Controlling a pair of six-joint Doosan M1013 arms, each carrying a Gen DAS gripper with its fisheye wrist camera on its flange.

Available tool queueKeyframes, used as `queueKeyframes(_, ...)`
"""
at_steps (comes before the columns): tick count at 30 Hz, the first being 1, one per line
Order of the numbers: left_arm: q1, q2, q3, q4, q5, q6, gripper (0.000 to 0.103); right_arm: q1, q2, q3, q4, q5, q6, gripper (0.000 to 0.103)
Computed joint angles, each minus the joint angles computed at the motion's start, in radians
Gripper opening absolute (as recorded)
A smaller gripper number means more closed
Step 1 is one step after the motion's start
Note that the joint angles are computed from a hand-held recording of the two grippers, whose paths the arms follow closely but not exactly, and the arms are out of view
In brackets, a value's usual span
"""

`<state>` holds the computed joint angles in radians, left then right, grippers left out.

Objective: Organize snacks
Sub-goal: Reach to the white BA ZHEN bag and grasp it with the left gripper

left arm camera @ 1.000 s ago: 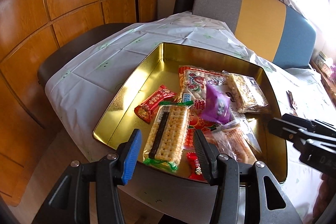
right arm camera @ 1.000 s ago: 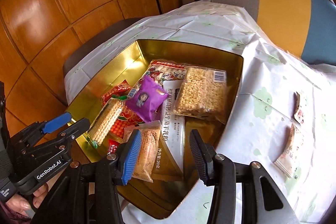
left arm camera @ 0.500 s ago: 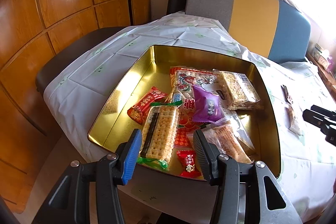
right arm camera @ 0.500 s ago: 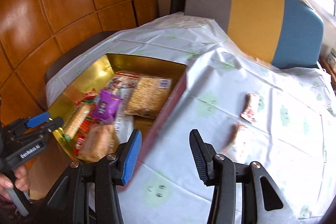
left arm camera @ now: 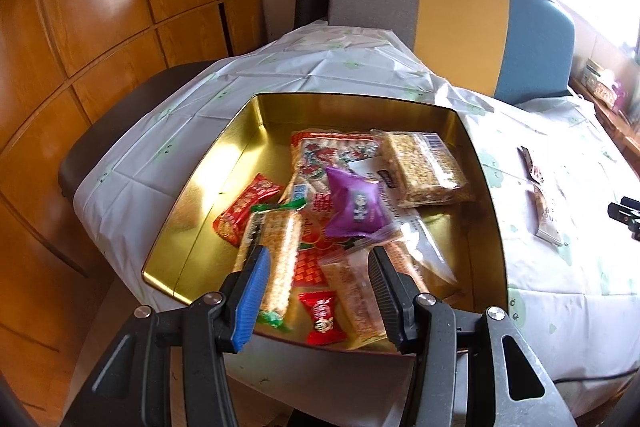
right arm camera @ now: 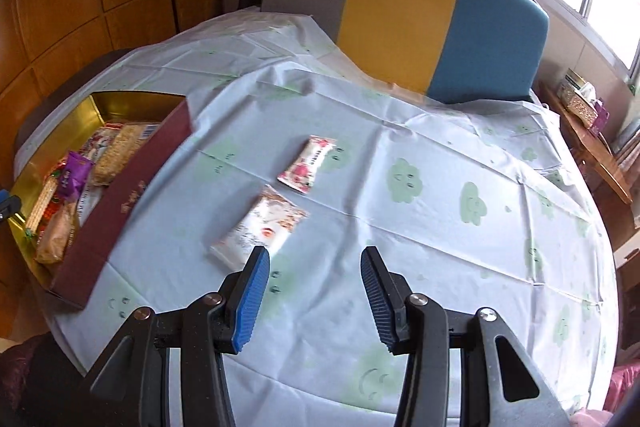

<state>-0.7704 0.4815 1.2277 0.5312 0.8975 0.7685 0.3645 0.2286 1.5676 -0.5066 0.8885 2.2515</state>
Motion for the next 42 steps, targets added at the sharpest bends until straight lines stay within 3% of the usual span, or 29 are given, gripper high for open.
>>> queueKeyframes(5, -0.012, 0.022, -0.052, -0.058, -0.008, 0.082, 0.052, -0.057, -0.022, 0.043, -0.019, 0.030, 0.114, 0.048)
queueKeyframes(8, -0.021, 0.039, -0.091, -0.128, -0.033, 0.183, 0.052, -0.091, -0.018, 0.037, 0.026, 0.088, 0.204, 0.048)
queueKeyframes(13, -0.039, 0.103, -0.201, -0.278, -0.026, 0.394, 0.052, -0.119, -0.040, 0.055, 0.088, 0.067, 0.255, 0.048)
queueKeyframes(16, -0.050, 0.168, -0.300, -0.365, 0.030, 0.496, 0.055, -0.117, -0.044, 0.057, 0.089, 0.063, 0.262, 0.048)
queueKeyframes(23, -0.082, 0.322, -0.532, -0.414, 0.175, 0.585, 0.064, -0.118, -0.049, 0.055, 0.096, 0.039, 0.254, 0.048)
queueKeyframes(36, -0.092, 0.582, -0.946, -0.419, 0.417, 0.612, 0.062, -0.125, -0.058, 0.059, 0.137, -0.017, 0.225, 0.048)
queueKeyframes(37, -0.092, 0.574, -0.926, -0.416, 0.400, 0.605, 0.061, -0.124, -0.058, 0.059, 0.137, -0.022, 0.222, 0.048)
queueKeyframes(38, -0.095, 0.545, -0.866, -0.405, 0.347, 0.604, 0.041, -0.124, -0.058, 0.059, 0.138, -0.026, 0.218, 0.048)
queueKeyframes(39, -0.097, 0.528, -0.831, -0.393, 0.320, 0.614, 0.034, -0.123, -0.058, 0.059, 0.135, -0.028, 0.215, 0.048)
queueKeyframes(42, -0.100, 0.460, -0.700, -0.391, 0.243, 0.605, 0.033, -0.119, -0.058, 0.059, 0.124, -0.028, 0.215, 0.048)
